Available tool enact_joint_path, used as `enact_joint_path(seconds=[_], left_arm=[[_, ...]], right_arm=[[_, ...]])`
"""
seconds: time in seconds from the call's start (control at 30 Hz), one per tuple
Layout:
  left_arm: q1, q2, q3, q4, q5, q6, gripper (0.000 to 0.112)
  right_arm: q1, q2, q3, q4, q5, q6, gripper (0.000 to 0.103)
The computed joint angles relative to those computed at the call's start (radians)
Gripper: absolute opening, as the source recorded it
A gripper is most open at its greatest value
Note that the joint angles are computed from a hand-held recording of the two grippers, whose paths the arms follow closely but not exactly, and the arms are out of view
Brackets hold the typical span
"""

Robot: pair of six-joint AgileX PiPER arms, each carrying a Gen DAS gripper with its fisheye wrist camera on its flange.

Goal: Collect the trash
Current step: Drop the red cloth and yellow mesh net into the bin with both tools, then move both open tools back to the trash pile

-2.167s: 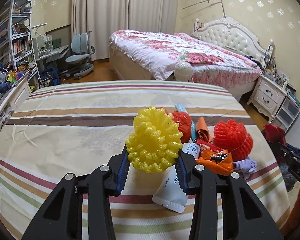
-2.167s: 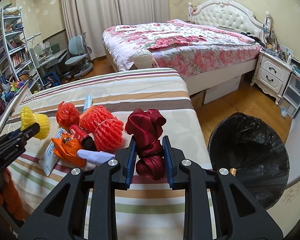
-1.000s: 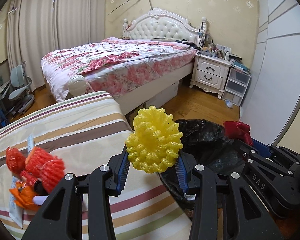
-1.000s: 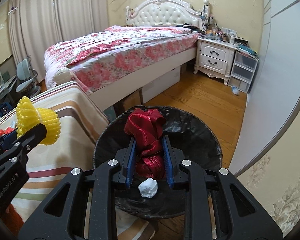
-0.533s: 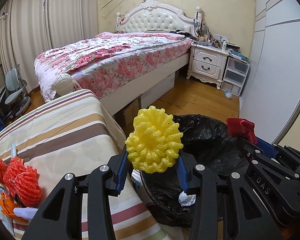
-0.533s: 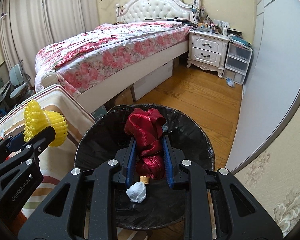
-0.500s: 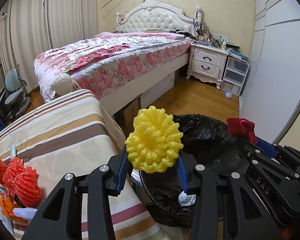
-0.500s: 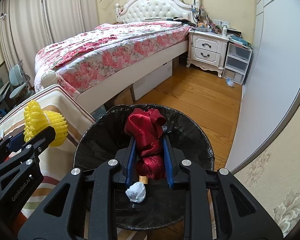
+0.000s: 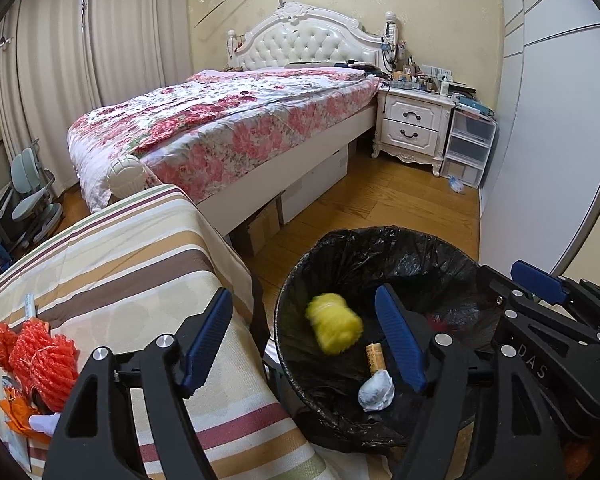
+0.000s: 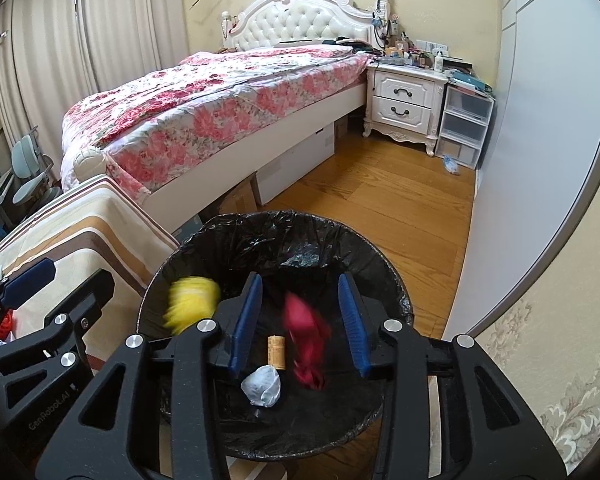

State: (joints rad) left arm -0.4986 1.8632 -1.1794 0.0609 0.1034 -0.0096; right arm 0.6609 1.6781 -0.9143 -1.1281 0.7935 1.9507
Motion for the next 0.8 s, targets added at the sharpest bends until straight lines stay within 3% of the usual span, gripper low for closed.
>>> enact_joint_path(seconds=[0.13, 0.43, 0.53, 0.8], left_arm=[[0.004, -0.011, 0.013, 0.149, -0.002, -0.151, 0.076], [0.043, -0.094, 0.088, 0.086, 0.002, -0.083, 0.076], [0.068, -0.142, 0.134, 0.025, -0.001, -0.017, 0.076], [0.184, -0.265, 0.264, -0.422, -0.011, 0.460, 0.076]], right_arm=[[0.016, -0.004, 0.001, 0.007, 0.025, 0.000, 0.045], [0.076, -0.015, -0.015, 0.045, 0.072, -0.018, 0.048], [0.112, -0.009, -0.032, 0.059, 0.087, -0.026, 0.049], [0.211, 0.045, -0.108, 0.088, 0.101, -0.051, 0.053]])
